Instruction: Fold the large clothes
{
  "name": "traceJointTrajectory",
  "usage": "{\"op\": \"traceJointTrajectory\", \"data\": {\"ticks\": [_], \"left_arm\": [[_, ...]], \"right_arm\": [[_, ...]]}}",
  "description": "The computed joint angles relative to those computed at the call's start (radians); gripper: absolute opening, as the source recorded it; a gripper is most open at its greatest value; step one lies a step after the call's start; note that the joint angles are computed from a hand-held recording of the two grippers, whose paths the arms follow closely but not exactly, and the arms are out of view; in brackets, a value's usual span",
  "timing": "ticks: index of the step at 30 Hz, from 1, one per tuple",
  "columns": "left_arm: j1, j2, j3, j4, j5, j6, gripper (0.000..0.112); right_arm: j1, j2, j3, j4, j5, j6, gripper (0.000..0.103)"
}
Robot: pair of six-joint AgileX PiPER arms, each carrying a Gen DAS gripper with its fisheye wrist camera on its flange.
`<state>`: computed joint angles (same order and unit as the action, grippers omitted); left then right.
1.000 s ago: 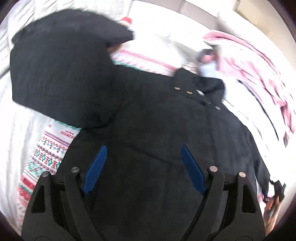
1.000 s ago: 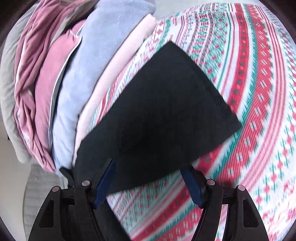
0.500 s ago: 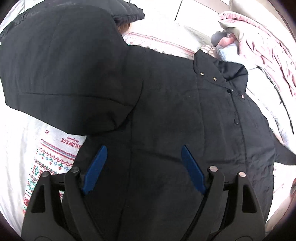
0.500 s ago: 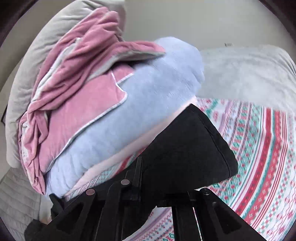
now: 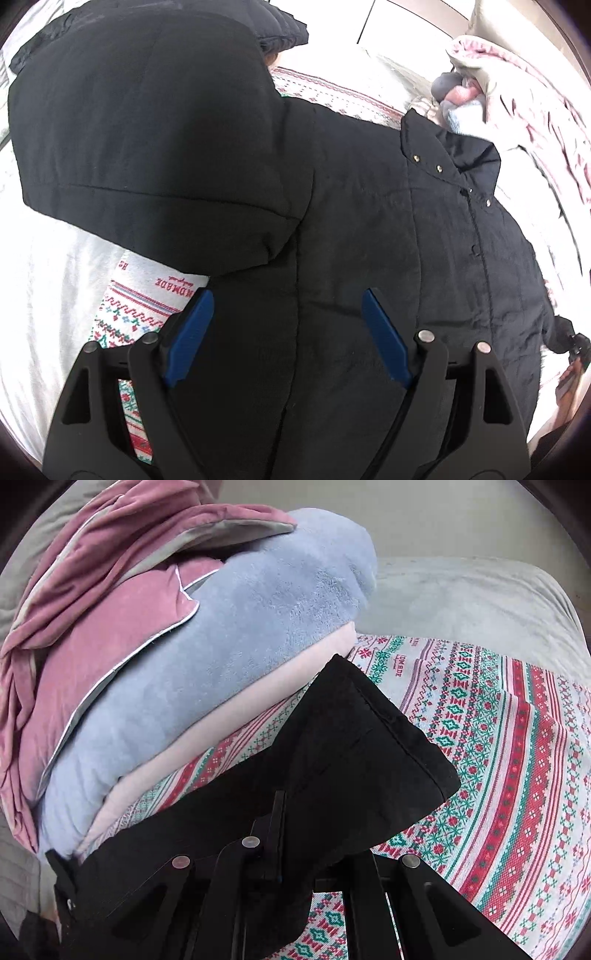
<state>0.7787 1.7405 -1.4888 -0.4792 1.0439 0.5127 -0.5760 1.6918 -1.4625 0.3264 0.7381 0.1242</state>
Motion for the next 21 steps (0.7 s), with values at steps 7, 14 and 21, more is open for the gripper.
{"op": "traceJointTrajectory", "data": {"ticks": [7, 14, 21], "left_arm": [[0.046, -0.002, -0.028, -0.034, 0.018, 0.004, 0.082], [0.093, -0.004, -0.04, -0.056, 0.036, 0.016, 0.082], [0.124, -0.002, -0.049, -0.06, 0.041, 0.042, 0.083]], "right_arm": [[0.341, -0.155, -0.142, -0.16, -0.079, 0.069, 0.008], [0.904, -0.074, -0.304, -0.288, -0.128, 0.034, 0.008], [1.268, 0.407, -0.598, -0.488, 0.131, 0.156, 0.008]]}}
